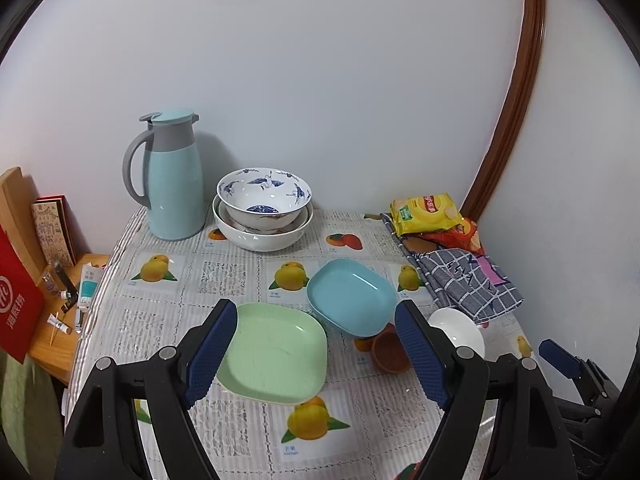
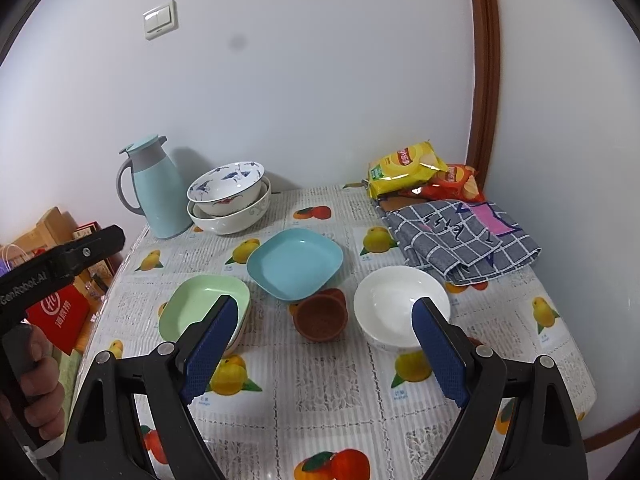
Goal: Organize plates and bowls
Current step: 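Move both grippers to the rim of the light-blue square plate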
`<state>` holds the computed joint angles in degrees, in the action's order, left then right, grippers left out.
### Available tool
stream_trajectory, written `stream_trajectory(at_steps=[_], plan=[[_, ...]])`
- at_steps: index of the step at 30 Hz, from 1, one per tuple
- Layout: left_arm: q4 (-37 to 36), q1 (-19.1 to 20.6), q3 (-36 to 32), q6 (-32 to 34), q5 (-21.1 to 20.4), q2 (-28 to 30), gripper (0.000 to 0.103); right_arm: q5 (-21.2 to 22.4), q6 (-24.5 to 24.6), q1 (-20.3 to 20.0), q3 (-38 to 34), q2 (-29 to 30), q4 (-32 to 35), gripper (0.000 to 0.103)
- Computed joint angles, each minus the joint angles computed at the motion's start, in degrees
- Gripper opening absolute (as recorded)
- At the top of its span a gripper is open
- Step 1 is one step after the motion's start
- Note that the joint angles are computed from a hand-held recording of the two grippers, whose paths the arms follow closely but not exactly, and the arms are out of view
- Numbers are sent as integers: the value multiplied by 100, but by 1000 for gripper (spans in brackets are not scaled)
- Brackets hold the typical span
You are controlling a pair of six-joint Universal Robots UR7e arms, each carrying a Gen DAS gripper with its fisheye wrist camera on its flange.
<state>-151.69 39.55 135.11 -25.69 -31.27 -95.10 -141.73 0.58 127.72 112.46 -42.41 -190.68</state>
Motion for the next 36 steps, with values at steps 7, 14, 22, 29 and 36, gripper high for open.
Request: stream_trajectory(at_steps=[7,14,22,29,36], plan=[[-303,440,-278,398,-444,321,80,227,-45,-246,-167,74,38,87],[-459,789,-657,820,-489,773,80,345,-385,-503,-470,256,24,82],[-779,1181,-1127,1288,-568,1390,80,607,-674,-852,-930,420,357,79],[-1042,1565,-1550,1556,-739,1980,80,786,-862,-1153,-1306,607,561,78],[-865,1963,-1968,1505,-1089,2422,71,889,-940,-1394,-1710,881,741,71]])
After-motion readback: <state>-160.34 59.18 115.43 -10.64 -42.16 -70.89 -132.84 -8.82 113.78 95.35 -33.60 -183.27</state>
